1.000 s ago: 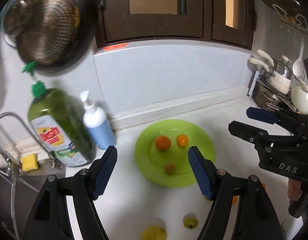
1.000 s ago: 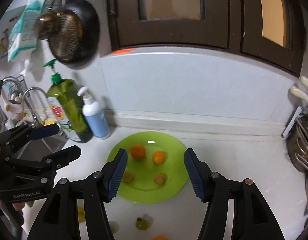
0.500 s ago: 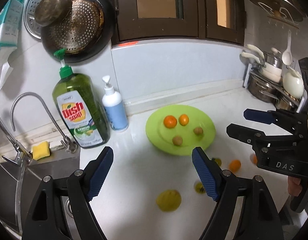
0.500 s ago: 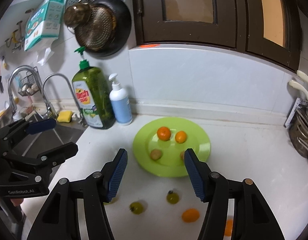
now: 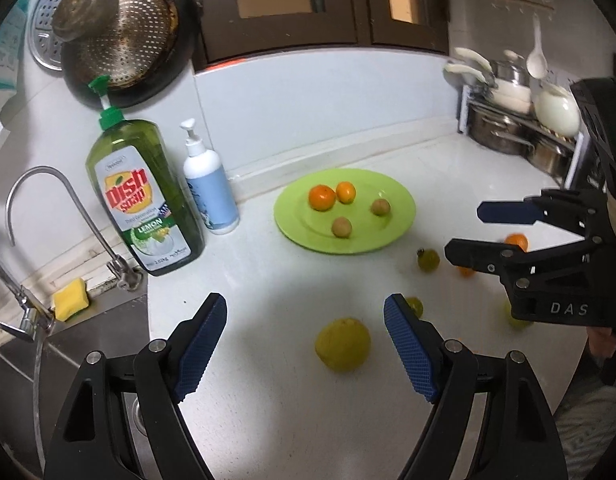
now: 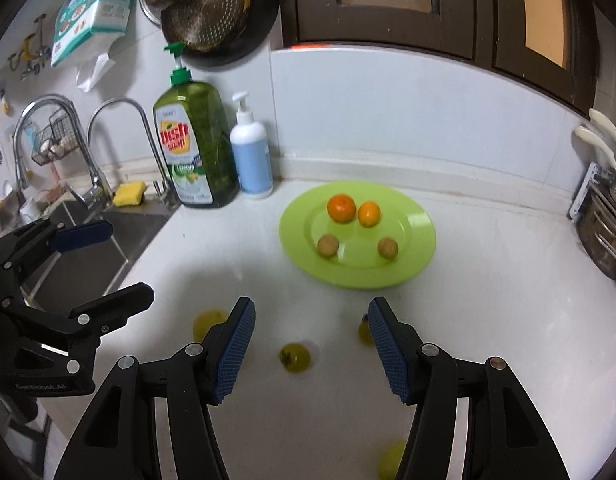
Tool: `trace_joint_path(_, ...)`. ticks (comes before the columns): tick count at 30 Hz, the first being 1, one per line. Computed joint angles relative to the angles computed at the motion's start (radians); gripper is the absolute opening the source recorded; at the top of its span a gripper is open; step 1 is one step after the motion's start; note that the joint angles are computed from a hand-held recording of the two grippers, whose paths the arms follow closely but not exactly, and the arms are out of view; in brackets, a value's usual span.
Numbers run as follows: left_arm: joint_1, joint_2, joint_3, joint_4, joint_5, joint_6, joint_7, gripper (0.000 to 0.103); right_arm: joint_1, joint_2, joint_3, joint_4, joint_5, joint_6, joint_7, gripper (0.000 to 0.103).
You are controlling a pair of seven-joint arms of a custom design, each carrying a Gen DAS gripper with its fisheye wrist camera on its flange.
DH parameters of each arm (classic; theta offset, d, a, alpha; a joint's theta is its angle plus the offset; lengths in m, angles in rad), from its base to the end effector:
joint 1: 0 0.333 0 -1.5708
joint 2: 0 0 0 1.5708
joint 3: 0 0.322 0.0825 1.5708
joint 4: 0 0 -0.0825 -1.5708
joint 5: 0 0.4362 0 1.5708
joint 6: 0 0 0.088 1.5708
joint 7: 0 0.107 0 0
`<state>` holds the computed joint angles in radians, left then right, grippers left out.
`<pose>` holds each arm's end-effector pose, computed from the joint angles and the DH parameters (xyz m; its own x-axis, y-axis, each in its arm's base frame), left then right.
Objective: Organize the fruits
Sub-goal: 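Move both tools back toward the remaining fruits on the counter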
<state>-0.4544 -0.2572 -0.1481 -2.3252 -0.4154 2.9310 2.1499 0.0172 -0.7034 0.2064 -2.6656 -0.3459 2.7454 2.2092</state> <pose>0.4710 -0.2981 0.5217 -0.6936 -0.7111 -0.1153 -0.3991 0.5126 -0.7602 0.4150 0.1126 0.5179 -0.1365 -0.9906 -0.0094 -0.6644 0.0986 -0.7409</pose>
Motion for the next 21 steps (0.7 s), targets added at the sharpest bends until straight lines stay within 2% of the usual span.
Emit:
trace_joint_path(6,-0.067,0.007,0.051,-0.038,-0.08,0.045,0.141,0.081,-0.001,0.011,0.033,-0.018,-0.034,-0.023,0.02,0.06)
trace_joint_path(12,-0.093,0.044,0.063,-0.041,-0.157,0.056,0.259,0.081,0.075,0.068,-0.032,-0.016,0.028,-0.05,-0.035,0.06)
trace_joint_path(21,-0.023,0.127,-0.003,0.028,-0.255,-0.028,0.357,0.077,0.1,0.16,-0.08,0.021,0.082,-0.061,-0.09,0.058)
